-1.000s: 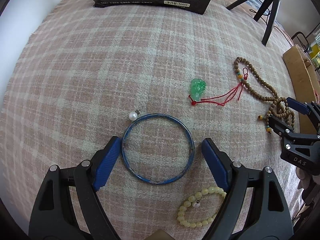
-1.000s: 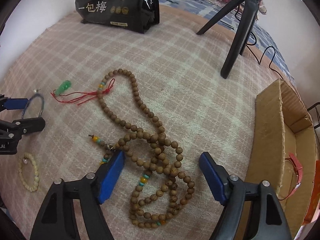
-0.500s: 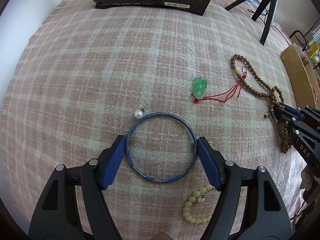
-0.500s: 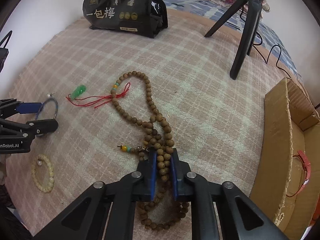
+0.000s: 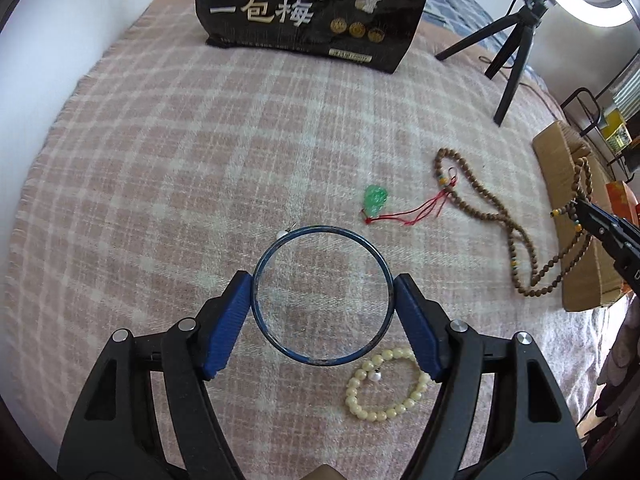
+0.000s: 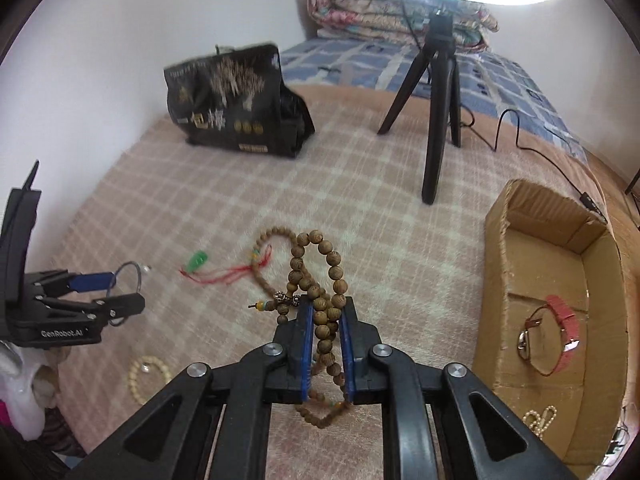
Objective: Organize jewelry
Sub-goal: 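Lift and carry the bangle and mala over the cardboard box with both tools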
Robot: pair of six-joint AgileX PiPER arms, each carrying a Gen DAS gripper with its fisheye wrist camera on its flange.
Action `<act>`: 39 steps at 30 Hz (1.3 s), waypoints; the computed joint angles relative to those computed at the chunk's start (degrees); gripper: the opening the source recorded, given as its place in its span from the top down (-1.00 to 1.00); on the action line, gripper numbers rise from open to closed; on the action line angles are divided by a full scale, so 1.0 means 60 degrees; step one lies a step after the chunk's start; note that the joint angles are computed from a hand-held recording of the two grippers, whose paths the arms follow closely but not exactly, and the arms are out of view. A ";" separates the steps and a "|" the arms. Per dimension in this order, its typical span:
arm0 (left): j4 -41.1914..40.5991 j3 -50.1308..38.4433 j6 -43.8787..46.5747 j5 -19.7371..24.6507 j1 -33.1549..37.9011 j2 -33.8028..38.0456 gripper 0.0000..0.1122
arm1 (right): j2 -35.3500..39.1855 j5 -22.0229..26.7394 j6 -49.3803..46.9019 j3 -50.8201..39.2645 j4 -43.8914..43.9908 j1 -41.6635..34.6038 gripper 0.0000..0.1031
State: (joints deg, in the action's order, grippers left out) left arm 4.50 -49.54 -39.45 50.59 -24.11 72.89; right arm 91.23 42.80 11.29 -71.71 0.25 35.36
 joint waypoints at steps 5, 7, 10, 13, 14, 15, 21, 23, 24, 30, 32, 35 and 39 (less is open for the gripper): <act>0.0224 -0.0176 -0.0305 0.0155 -0.0342 -0.0358 -0.32 | -0.0593 0.0047 0.0200 -0.0126 0.0024 -0.0130 0.80; 0.0477 -0.0370 -0.0644 0.0253 -0.0681 -0.0376 -0.32 | -0.0887 0.0051 0.0235 -0.0116 0.0096 -0.0174 0.80; 0.0905 -0.0626 -0.1127 0.0463 -0.1210 -0.0480 -0.32 | -0.1280 0.0206 0.0435 -0.0322 -0.0052 -0.0083 0.80; 0.1142 -0.0898 -0.1339 0.0623 -0.1566 -0.0483 -0.32 | -0.1533 0.0457 0.0543 -0.0653 -0.0119 0.0045 0.80; 0.1300 -0.0994 -0.1467 0.0717 -0.1752 -0.0492 -0.31 | -0.1593 0.0548 0.0562 -0.0751 -0.0164 0.0106 0.80; 0.1389 -0.1084 -0.1531 0.0761 -0.1866 -0.0454 -0.32 | -0.1643 0.0647 0.0637 -0.0872 -0.0269 0.0209 0.80; 0.1528 -0.1665 -0.1671 0.0987 -0.2211 -0.0375 -0.32 | -0.1722 0.1543 0.0656 -0.1911 -0.0593 0.0535 0.80; 0.1464 -0.1828 -0.1658 0.1043 -0.2276 -0.0383 -0.32 | -0.1688 0.1890 0.0567 -0.2364 -0.0642 0.0513 0.80; 0.1416 -0.1892 -0.1628 0.1045 -0.2303 -0.0376 -0.32 | -0.1678 0.2100 0.0528 -0.2656 -0.0716 0.0504 0.80; 0.1555 -0.2577 -0.1655 0.1354 -0.2765 -0.0238 -0.32 | -0.1655 0.3109 0.0212 -0.4141 -0.0917 0.0304 0.80; 0.1631 -0.2911 -0.1678 0.1449 -0.2938 -0.0123 -0.32 | -0.1666 0.3444 0.0088 -0.4597 -0.1061 0.0251 0.80; 0.1744 -0.3388 -0.1746 0.1546 -0.3212 0.0100 -0.32 | -0.1669 0.3875 -0.0143 -0.5228 -0.1035 0.0064 0.80; 0.1824 -0.4106 -0.1719 0.1660 -0.3595 0.0558 -0.32 | -0.1678 0.4376 -0.0565 -0.6025 -0.0812 -0.0439 0.80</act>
State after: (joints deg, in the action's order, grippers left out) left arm 15.45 -74.18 -49.76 60.55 -45.67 76.24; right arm 81.17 69.05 7.90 -107.86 -4.62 32.73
